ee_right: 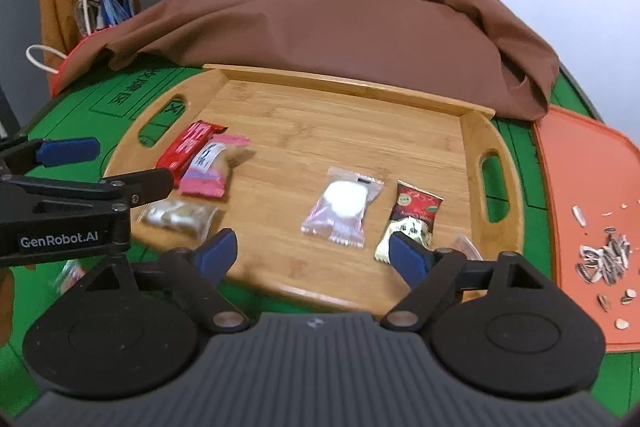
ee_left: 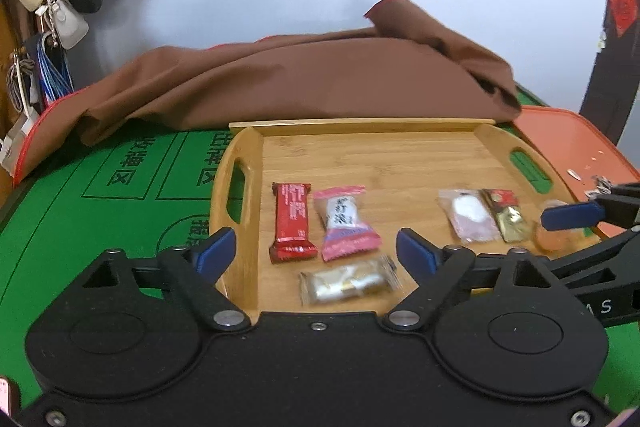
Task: Organize snacks
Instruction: 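Withdraw both tools from the tray back toward the snack pile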
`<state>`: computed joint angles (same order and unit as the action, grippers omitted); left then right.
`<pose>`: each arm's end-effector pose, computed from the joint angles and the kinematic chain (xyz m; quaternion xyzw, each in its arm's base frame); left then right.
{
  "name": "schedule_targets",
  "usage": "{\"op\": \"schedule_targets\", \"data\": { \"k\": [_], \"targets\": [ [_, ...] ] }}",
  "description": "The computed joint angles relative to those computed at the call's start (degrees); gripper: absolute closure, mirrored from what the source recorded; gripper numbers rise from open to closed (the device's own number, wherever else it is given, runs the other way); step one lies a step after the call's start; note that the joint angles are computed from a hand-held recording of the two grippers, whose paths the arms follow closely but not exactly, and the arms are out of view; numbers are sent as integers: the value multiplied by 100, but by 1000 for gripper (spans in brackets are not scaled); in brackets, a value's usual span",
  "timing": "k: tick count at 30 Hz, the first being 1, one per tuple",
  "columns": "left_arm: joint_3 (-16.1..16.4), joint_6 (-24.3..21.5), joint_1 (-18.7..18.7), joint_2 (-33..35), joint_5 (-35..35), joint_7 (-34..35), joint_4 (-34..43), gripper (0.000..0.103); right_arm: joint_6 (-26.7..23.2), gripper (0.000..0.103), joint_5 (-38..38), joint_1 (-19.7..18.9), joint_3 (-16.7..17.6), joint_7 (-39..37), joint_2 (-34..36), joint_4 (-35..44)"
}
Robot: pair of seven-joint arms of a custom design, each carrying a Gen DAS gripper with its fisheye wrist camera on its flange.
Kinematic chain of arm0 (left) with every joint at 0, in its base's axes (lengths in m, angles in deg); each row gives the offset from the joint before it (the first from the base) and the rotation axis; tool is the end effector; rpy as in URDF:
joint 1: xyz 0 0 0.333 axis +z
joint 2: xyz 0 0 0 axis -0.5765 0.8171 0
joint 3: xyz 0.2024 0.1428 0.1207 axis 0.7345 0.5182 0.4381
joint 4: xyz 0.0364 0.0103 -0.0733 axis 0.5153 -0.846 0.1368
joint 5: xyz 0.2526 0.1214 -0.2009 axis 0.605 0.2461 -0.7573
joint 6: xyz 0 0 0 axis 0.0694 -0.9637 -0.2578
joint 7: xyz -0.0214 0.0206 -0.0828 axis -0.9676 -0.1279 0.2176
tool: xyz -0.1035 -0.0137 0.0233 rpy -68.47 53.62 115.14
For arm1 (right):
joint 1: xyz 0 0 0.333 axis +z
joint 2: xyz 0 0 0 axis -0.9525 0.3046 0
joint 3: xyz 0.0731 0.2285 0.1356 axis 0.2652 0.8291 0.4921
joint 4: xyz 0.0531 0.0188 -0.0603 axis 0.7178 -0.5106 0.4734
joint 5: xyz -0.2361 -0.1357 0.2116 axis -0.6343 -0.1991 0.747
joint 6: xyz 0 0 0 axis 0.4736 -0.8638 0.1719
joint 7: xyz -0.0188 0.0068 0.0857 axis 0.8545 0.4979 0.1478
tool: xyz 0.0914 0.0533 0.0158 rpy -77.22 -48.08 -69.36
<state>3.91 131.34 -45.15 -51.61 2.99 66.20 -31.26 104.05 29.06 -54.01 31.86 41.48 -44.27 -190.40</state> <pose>0.5728 -0.1908 0.4771 -0.5997 0.6670 -0.3366 0.2867 0.5986 0.1876 0.4693 -0.7409 0.5608 -0.2204 0.2967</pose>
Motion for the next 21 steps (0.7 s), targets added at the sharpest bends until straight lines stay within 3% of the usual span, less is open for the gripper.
{"op": "schedule_targets", "data": {
  "k": [8,14,18,21],
  "targets": [
    [49,496,30,-709,792,-611,-997,8,571,11,190,-120,161,-326,-802,-1224],
    [-177,802,269,-1120,775,-672,-1711,8,956,9,419,-217,281,-440,-1267,-1987],
    [-306,885,437,-1383,1403,-1224,-2030,8,1141,9,1080,-284,436,-947,-1534,-2402],
    [-420,944,554,-1557,1587,-1401,-2261,7,1292,9,1053,-289,466,-945,-1736,-2721]
  ]
}}
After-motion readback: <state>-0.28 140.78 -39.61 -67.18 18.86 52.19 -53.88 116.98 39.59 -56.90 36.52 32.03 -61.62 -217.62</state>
